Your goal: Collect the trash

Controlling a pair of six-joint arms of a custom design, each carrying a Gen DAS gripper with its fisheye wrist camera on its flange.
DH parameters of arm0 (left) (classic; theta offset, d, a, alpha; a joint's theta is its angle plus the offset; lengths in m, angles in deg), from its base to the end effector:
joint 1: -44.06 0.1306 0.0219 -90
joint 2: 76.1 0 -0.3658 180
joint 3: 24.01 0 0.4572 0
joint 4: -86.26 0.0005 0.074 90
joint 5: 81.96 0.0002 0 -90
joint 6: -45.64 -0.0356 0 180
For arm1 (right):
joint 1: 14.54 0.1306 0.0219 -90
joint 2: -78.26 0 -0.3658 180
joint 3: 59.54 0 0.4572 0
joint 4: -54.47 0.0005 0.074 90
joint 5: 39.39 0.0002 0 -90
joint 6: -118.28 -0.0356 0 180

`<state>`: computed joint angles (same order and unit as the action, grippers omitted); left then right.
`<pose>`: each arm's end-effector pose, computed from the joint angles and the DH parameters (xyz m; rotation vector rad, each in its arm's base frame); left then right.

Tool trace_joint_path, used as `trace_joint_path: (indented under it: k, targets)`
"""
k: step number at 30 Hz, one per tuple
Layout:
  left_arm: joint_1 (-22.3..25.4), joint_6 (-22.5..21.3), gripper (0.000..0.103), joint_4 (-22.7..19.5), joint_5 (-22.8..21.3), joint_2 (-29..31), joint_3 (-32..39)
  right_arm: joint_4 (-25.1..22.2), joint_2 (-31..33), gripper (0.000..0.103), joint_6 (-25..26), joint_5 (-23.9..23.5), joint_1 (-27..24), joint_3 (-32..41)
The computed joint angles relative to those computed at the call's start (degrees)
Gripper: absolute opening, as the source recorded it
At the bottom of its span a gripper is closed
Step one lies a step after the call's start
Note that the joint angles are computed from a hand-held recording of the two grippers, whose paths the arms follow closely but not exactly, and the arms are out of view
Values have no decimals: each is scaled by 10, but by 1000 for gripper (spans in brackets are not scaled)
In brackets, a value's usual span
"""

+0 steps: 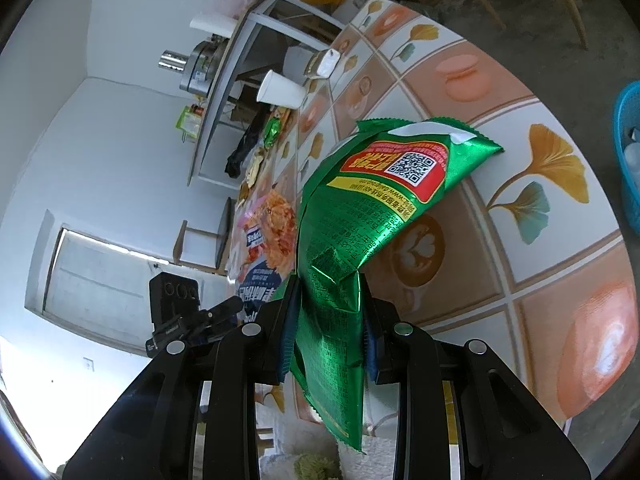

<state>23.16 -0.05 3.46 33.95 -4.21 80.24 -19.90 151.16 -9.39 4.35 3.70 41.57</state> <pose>0.3322 -0.1441 0.6411 -0.3186 2.6035 -1.0131 0.3581 0.1446 0.6251 -0.0017 2.5117 1.4010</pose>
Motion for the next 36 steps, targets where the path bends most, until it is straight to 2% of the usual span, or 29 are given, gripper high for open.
trace_joint_path:
  k: [4,5,7,8,10,13,16,17,19,24,28,36]
  targets:
    - [-10,26,30,27,-22,-12,-17,0,1,28,-3,2,4,3]
    - [-11,30,27,33,-26,-16,-21,3,1,28,-7,-1,3,0]
    - [-21,29,17,37,-51,-17,-18,11,0,30,-19,-9,4,-6]
    - [-29,17,16,31,-76,-12,-10,21,-1,35,-32,-16,3,-12]
    - [-45,-2,12,16,-117,-6,6,34,-3,38,-50,-19,4,-21]
    - [-73,-26,10,-4,-183,1,26,47,-6,38,-69,-19,5,-29]
    - [-93,-35,8,-14,-227,5,38,57,-8,37,-80,-7,9,-33]
    - [-101,-39,8,-18,-246,6,42,60,-8,28,-81,-5,10,-32]
    - [-112,-48,7,-26,-276,9,53,65,-10,21,-81,-2,12,-32]
    - [-142,-61,5,-40,-344,21,81,82,-15,9,-74,20,17,-24]
    - [-157,-65,3,-41,-375,26,95,84,-19,4,-59,43,20,-13]
    - [-192,-85,2,-55,-450,49,139,91,-28,3,-27,72,24,5]
